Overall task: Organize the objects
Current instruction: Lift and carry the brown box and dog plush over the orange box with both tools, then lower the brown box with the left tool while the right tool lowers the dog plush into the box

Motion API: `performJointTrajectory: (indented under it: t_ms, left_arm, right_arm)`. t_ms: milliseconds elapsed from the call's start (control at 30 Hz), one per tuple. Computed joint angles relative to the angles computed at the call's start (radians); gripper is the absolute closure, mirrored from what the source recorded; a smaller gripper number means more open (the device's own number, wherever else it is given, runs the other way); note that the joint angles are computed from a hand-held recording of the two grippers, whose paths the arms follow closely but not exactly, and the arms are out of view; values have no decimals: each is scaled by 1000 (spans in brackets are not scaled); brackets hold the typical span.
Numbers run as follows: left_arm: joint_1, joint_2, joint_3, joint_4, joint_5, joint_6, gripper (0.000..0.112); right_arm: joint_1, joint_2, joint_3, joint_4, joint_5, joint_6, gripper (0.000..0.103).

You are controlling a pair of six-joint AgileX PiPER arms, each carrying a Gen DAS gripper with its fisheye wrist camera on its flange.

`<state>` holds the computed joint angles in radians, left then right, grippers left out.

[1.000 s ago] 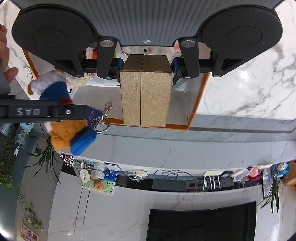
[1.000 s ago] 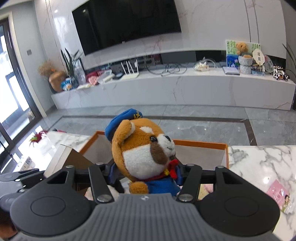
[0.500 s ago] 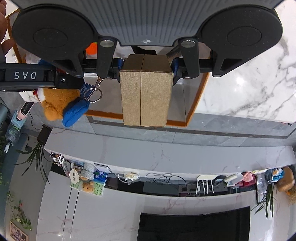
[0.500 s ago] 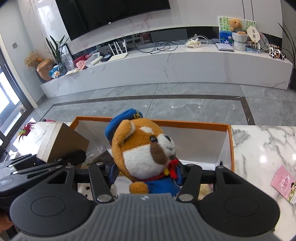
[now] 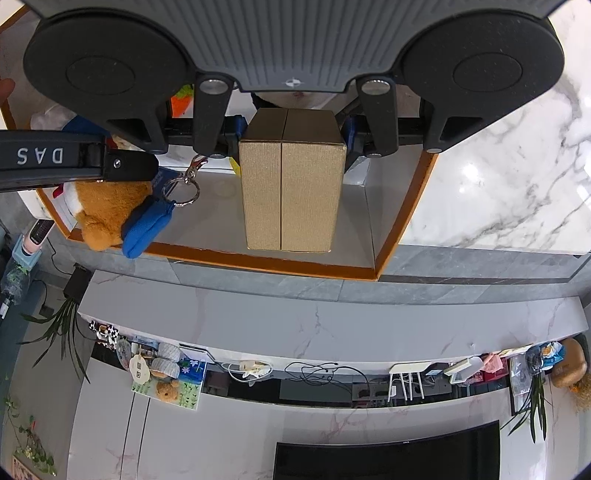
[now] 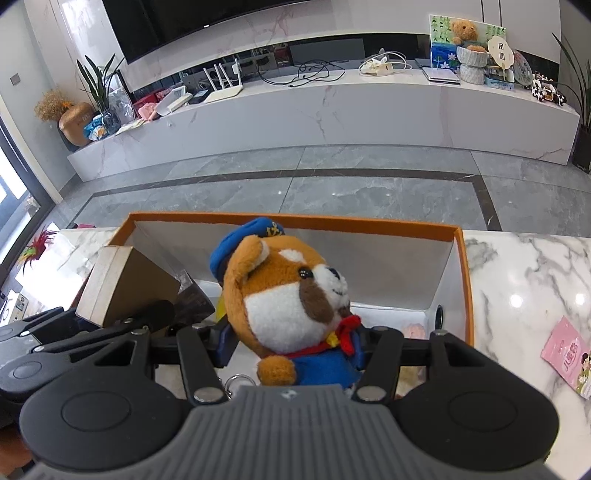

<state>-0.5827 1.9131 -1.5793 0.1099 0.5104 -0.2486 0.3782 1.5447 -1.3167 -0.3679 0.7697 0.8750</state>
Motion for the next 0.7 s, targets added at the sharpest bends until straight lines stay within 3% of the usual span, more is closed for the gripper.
performJointTrajectory:
  t_ms: [400, 600, 700]
  left_arm:
    - [13, 36, -88, -52, 147, 51, 60]
    - [53, 64, -142, -183, 212, 167, 60]
    - [54, 100, -210, -169, 259, 162, 60]
  right_arm:
    - [14, 78, -84, 22, 88, -86, 45]
    - [35, 125, -153, 10, 161, -132, 45]
    - [45, 145, -183, 4, 197, -154, 45]
